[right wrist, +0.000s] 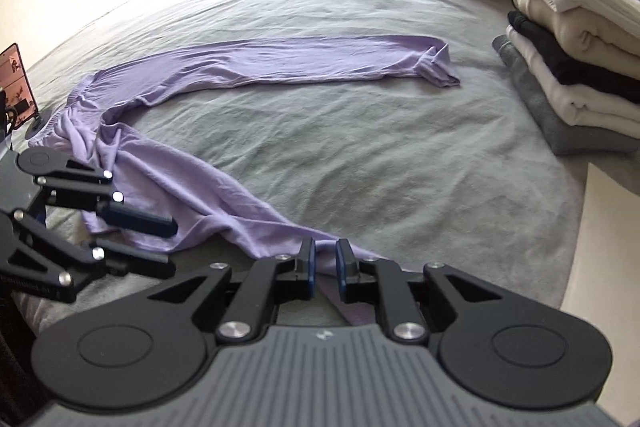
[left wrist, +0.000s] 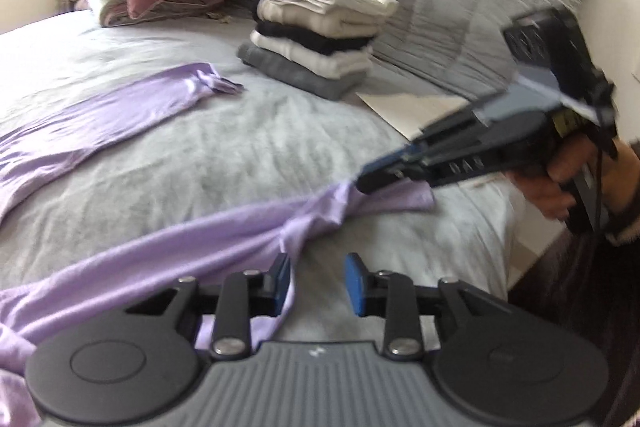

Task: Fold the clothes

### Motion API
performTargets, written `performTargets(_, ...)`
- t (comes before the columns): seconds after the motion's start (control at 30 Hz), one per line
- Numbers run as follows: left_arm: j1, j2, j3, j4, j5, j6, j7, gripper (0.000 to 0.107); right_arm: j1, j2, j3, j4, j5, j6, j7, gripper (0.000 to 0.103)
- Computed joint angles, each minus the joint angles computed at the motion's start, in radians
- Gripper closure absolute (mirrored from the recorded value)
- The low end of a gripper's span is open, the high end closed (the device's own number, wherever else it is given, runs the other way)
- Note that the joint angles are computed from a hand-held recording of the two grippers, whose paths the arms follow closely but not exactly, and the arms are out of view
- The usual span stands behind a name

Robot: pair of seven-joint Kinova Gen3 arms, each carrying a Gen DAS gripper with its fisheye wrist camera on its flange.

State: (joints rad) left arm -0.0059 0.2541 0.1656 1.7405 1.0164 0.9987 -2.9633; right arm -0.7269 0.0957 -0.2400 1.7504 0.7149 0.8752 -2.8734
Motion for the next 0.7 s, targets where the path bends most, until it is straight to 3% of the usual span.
performTargets(0.07, 0.011, 0.01, 0.001, -0.011, -0.004, -0.015, 0.027, 0.073, 0.002, -0.003, 0.001, 0.005, 0.001, 0.008, -0.004, 0.061)
performTargets(0.1, 0.017, 0.014, 0.002, -0.015, -0.009, -0.028, 0.039, 0.074, 0.001, -0.002, 0.001, 0.006, 0.006, 0.018, -0.006, 0.059)
performTargets(0.23, 0.036, 0.02, 0.011, -0.016, -0.037, -0.078, 0.073, 0.08, -0.005, 0.002, 0.003, 0.004, 0.022, 0.079, -0.024, 0.059)
performTargets(0.3, 0.035, 0.017, 0.019, -0.006, -0.037, -0.094, 0.056, 0.103, 0.008, -0.015, 0.007, 0.021, 0.014, 0.071, -0.035, 0.059)
performTargets(0.33, 0.03, 0.013, 0.024, 0.003, -0.025, -0.1, 0.033, 0.106, 0.019, -0.024, 0.007, 0.029, 0.005, 0.06, -0.033, 0.059)
performTargets(0.43, 0.012, 0.0, 0.03, 0.026, 0.025, -0.095, -0.038, 0.106, 0.056, -0.047, 0.007, 0.043, -0.04, 0.031, 0.011, 0.059)
performTargets(0.53, -0.006, 0.003, 0.023, 0.018, 0.042, -0.032, -0.084, 0.106, 0.082, -0.062, 0.002, 0.049, -0.073, 0.036, 0.05, 0.059)
performTargets(0.7, -0.031, -0.009, 0.001, 0.008, 0.011, 0.073, -0.169, 0.106, 0.117, -0.115, -0.015, 0.101, -0.077, 0.028, 0.0, 0.059)
